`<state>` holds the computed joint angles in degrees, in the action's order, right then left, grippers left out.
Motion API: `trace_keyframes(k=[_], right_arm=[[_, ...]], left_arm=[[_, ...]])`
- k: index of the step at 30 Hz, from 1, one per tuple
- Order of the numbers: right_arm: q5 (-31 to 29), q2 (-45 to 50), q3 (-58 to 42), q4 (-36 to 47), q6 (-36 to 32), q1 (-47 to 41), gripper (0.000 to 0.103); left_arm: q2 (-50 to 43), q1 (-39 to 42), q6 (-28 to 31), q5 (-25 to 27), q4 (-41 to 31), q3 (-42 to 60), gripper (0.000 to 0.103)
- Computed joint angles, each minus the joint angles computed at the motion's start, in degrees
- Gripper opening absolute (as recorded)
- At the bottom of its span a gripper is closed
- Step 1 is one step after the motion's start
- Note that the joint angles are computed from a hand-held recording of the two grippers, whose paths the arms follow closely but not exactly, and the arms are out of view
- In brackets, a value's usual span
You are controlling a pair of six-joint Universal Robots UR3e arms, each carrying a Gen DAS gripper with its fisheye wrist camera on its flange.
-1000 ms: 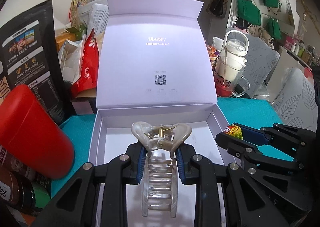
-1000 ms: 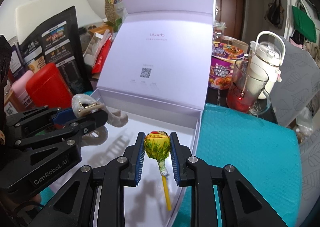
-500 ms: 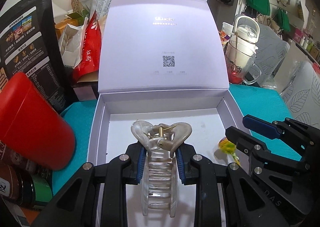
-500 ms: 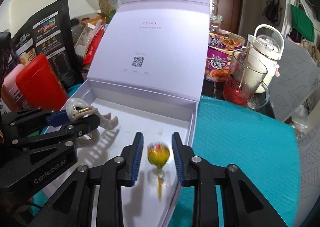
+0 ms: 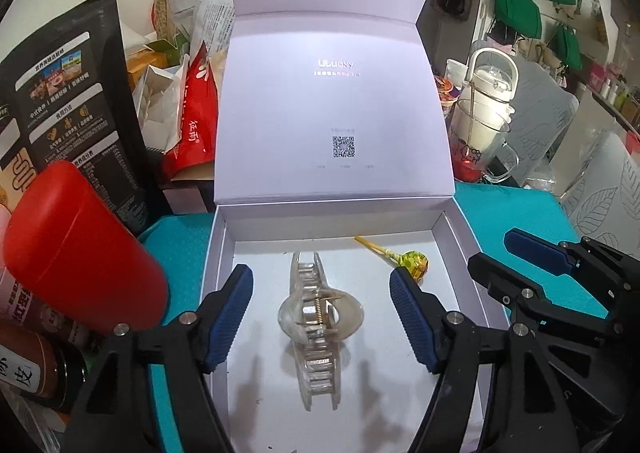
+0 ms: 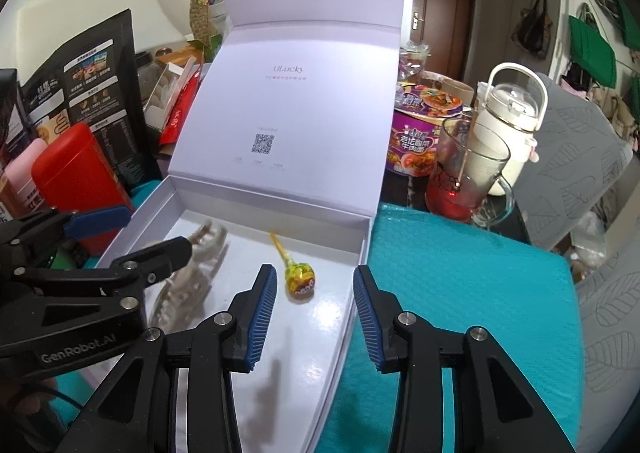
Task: Organize rigid objects
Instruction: 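Open the left gripper releasing the claw clip while the right gripper releases the lollipop, then withdraw both grippers from the box back toward the remaining items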
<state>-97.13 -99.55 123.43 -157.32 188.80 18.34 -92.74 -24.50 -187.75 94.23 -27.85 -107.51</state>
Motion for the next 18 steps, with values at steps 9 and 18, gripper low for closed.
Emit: trace_keyframes(k=[9,18], right_arm=[[-2.6,-2.1,-1.1,2.5,1.1,2.3,0.04],[-7.3,-7.0,-3.3,8.2,2.7,6.9,0.046]], left_arm=[[3.5,0.3,-0.8,0.9,-1.9,-0.3,0.071],[8.5,-1.4,-1.5,2.1,-4.7,-1.0,0.071]])
